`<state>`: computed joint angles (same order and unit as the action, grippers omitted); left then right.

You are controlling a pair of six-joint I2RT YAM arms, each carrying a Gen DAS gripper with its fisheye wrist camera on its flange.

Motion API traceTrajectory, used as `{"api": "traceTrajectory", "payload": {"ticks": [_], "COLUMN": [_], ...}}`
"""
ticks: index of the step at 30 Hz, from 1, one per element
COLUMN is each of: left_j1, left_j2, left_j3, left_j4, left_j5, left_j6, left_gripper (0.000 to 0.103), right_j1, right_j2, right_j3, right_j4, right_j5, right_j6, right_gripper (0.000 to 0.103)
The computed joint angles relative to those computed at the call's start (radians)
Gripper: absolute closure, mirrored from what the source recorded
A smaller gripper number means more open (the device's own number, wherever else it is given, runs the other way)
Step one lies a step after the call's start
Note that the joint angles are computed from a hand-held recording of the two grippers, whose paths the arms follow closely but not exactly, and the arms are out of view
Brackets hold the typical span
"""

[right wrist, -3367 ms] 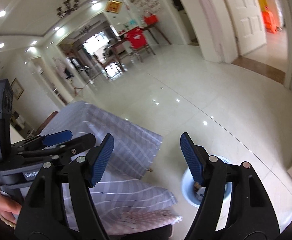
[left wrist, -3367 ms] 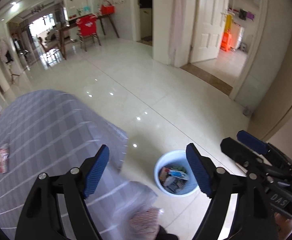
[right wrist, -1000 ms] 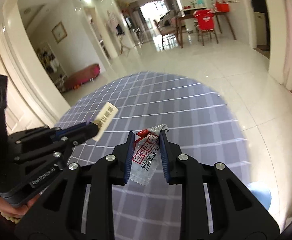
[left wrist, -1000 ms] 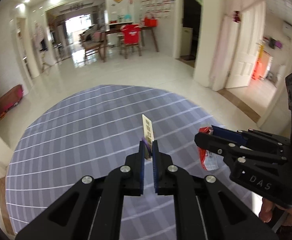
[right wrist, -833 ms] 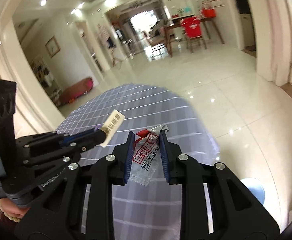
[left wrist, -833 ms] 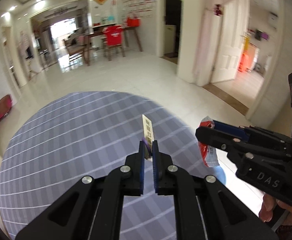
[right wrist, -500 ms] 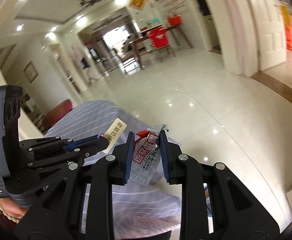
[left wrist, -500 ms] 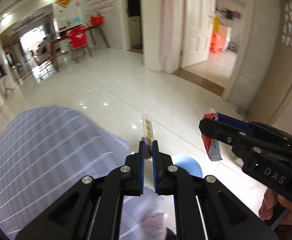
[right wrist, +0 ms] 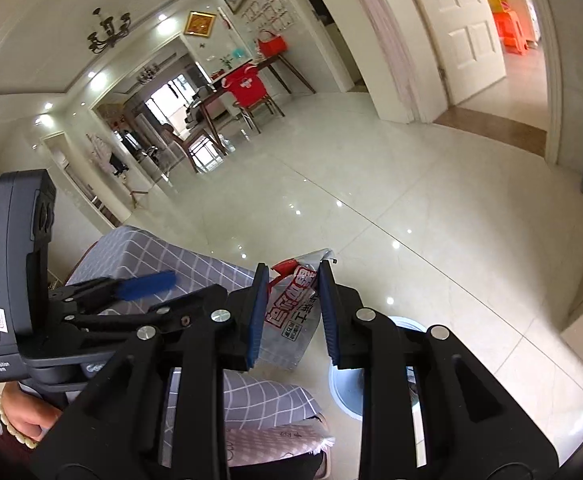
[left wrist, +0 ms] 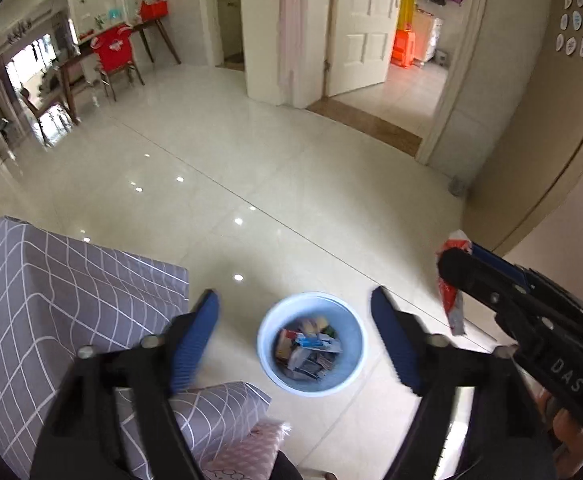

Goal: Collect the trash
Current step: 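Carry the beige tag and red-white wrapper over the blue bin, then open the left gripper then the right gripper to drop both items into the bin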

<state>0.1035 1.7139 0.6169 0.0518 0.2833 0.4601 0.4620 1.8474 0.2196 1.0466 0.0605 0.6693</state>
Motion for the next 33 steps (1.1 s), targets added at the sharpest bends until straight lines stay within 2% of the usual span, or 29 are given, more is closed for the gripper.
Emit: {"api": "traceTrajectory", "payload": {"ticks": [5, 22, 24, 25, 26, 27, 33], "left_j1": [-0.018, 0.047, 0.064, 0.07, 0.076, 0.083, 0.146], "left_j2": [0.018, -0.015, -0.017, -0.021, -0.024, -0.031, -0.124], "left_j3": [-0.007, 0.004, 0.013, 0.013, 0.012, 0.01, -0.027], "left_j4": [0.014, 0.0, -0.009, -0.006, -0.006, -0.006, -0.014], "left_j5": [-0.037, -0.064, -0.06, -0.062, -0.062, -0.062, -0.061], "left_j6": [-0.002, -0.007, -0.006, -0.01, -0.009, -0.008, 0.011], "left_gripper": [0.026, 0.025, 0.024, 0.023, 0.023, 0.023, 0.022], "right_j1": [-0.004, 0.006, 0.011, 0.013, 0.013, 0.018, 0.045], "right_j2": [0.063, 0.084, 0.091, 0.094, 0.102, 0.11, 0.087], "right_j3": [-0.014, 0.041, 0.06, 0.071, 0.088, 0.095, 0.093], "right_j4": [0.066, 0.036, 0.021, 0.008, -0.009, -0.011, -0.037], "right_j5": [-0.011, -0.017, -0.011, -0.005, -0.002, 0.018, 0.038], "right_j6": [0.02, 0.01, 0.008, 0.009, 0.01, 0.015, 0.021], "right_gripper": [0.078, 0.078, 0.073, 0.068, 0.049, 0.044, 0.044]}}
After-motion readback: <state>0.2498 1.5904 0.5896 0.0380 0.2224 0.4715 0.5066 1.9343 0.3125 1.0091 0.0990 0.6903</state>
